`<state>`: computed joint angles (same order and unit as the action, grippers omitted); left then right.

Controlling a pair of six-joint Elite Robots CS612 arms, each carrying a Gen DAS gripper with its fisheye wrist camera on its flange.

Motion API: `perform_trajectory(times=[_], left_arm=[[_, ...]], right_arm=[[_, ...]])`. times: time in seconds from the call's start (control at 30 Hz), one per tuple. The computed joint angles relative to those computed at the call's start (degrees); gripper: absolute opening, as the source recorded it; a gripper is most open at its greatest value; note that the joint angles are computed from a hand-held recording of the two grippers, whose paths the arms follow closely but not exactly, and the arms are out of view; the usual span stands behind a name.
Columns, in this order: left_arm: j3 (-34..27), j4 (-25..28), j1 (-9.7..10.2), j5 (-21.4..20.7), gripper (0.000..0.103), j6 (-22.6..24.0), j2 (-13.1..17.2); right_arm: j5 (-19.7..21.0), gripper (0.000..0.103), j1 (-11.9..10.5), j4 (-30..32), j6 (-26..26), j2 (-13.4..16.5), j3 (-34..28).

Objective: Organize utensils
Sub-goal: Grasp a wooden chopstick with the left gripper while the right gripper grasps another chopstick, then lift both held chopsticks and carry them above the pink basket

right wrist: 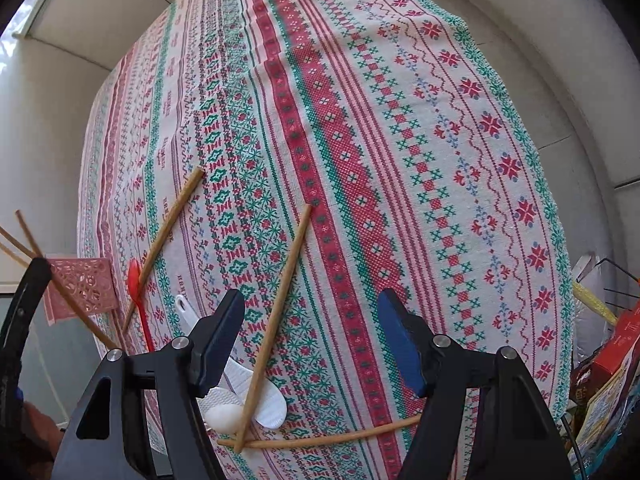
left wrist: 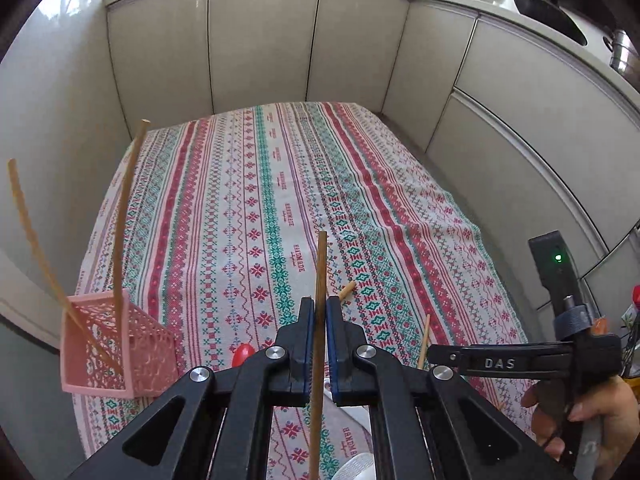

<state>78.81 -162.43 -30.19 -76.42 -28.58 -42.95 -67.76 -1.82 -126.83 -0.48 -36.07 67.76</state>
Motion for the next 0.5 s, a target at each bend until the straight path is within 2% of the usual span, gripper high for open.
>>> perform_trajectory(times=[0.1,0.3,0.4,0.5], left_arm=[[1.7,-2.0,-0.15,0.7,0.005,-0.1,-1.1],[4.4,-4.3,-0.47,1.9,0.005,0.8,-2.8],[5.3,-4.8,-0.48,2.4,0.005,0.7,-3.4],[5.8,-4.8,-0.34,2.6,0.005,0.2,-3.7]], right_arm=[[0.8,0.057,0.3,1.6,0.0,0.8,-1.2],[-3.0,0.042,1.7,0.7,0.3,1.6,-2.3],[-8.5,0.032,3.2,-1.0,0.1,1.8,-2.7],[-13.0,0.015,4.6,-3.1,-1.2,2.0,-2.7]])
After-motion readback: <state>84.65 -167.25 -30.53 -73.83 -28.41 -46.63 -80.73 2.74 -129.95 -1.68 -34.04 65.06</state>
